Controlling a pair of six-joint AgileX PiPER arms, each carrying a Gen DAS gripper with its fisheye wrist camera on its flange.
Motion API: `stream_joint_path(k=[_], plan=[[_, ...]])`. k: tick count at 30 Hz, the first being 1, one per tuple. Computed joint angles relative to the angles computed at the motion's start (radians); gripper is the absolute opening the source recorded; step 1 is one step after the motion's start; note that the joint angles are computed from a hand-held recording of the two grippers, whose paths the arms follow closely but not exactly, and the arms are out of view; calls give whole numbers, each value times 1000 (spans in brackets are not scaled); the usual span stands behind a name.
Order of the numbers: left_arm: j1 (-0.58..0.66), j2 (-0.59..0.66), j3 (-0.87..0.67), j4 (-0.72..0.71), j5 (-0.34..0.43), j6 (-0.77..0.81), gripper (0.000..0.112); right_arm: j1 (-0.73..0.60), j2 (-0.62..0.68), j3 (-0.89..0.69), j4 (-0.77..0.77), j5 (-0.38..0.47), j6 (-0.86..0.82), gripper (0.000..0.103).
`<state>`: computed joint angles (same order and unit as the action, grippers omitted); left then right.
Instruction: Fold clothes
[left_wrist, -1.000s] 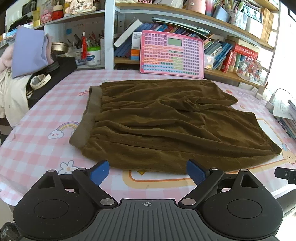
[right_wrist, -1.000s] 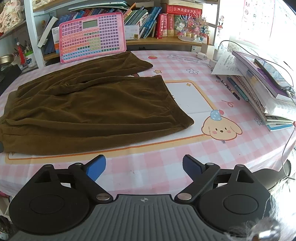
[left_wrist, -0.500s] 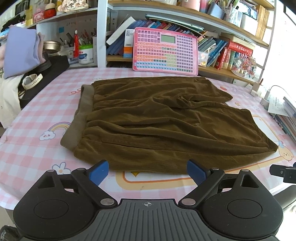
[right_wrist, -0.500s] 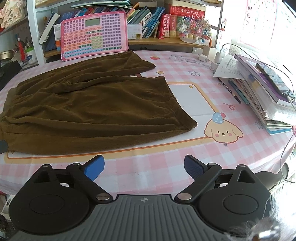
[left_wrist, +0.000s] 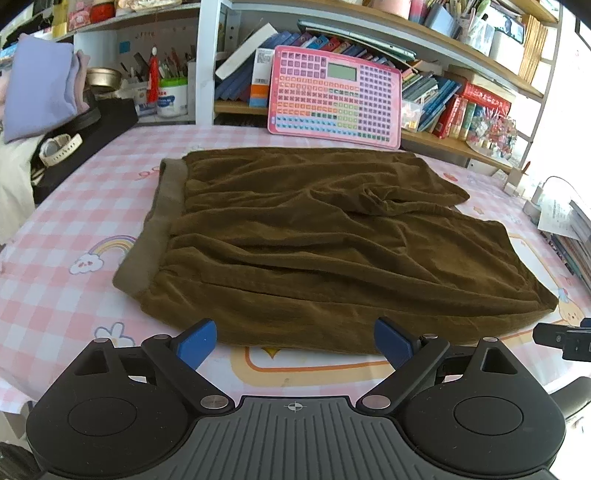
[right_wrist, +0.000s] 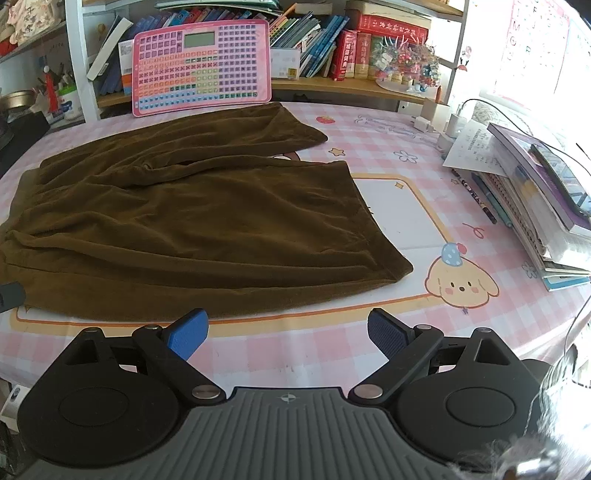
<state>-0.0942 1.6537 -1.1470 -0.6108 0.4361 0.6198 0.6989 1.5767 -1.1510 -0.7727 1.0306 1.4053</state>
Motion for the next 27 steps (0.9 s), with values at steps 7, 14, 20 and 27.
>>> stream_joint_path(k=[7, 14, 20, 27], plan=[[-26, 39, -54, 51, 3, -66, 94, -56, 7, -7, 1, -60, -60, 94], [-52, 127, -206, 194, 37, -240, 94, -230, 17, -45, 124, -228, -302, 94], [-38, 244, -412, 216, 88, -275, 94, -472, 108, -199, 436, -386, -862, 94], [-20, 481, -846, 334, 194, -338, 94, -718, 438, -739, 865, -292, -1562, 94]])
